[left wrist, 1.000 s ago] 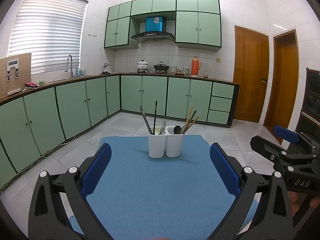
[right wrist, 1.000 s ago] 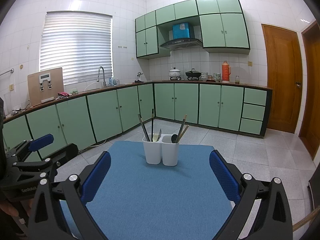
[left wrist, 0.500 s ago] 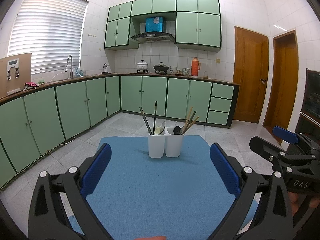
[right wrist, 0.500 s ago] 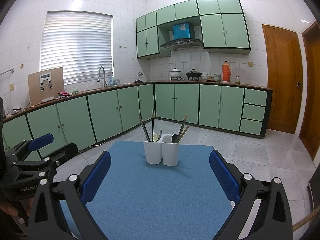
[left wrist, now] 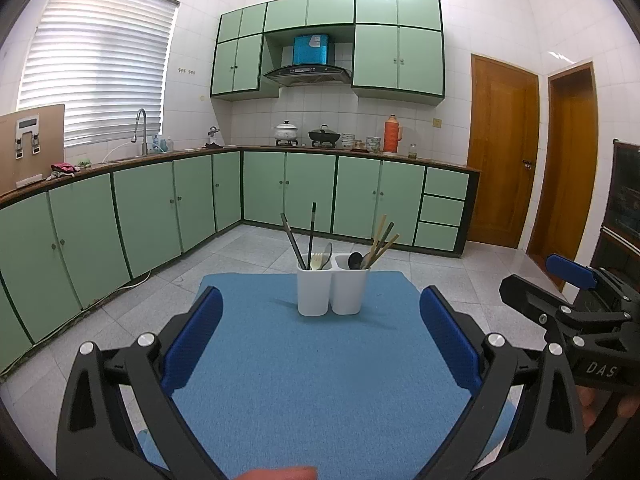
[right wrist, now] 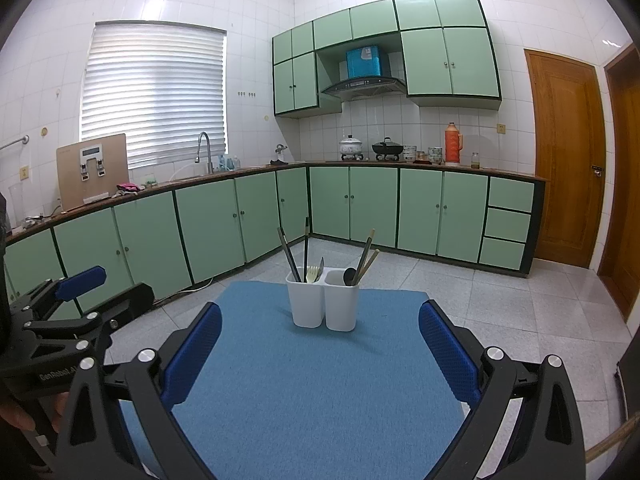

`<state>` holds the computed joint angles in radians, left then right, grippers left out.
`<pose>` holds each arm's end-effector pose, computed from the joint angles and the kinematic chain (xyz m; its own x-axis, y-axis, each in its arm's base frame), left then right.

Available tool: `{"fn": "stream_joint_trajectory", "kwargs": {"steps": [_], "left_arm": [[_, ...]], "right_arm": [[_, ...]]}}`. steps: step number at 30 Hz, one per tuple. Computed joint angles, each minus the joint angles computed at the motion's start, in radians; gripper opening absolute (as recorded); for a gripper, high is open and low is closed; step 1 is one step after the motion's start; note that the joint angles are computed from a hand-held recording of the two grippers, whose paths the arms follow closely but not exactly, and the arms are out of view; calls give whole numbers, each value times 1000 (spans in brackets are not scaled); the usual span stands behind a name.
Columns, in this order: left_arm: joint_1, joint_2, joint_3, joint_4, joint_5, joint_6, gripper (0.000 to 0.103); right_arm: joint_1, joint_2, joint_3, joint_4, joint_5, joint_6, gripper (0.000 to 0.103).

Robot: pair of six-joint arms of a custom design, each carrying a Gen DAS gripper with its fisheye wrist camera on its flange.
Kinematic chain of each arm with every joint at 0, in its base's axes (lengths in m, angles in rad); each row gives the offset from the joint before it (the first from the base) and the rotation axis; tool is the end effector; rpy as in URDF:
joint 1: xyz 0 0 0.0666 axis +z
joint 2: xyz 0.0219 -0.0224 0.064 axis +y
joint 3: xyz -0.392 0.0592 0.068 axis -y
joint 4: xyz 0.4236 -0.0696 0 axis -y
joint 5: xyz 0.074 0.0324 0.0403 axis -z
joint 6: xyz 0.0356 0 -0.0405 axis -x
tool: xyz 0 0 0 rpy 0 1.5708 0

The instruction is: Organize utensils

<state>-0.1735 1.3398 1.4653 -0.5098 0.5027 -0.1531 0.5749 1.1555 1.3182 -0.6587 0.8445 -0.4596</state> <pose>0.5053 -0.1064 0.5412 -0.2748 0.1838 -0.9438 0.6406 0.7670 -0.0371 0.3754 0.2110 0.5387 -0.2734 0.1739 -0.9461 0.3481 0.9347 0.0712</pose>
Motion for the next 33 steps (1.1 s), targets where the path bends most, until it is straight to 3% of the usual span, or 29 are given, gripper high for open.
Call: {"fn": "stream_joint_trajectory", "kwargs": {"steps": [33], "left_arm": [[8, -2, -1, -7, 3, 4, 96]], "right_arm": [[3, 0, 3, -14, 2, -5, 97]]}}
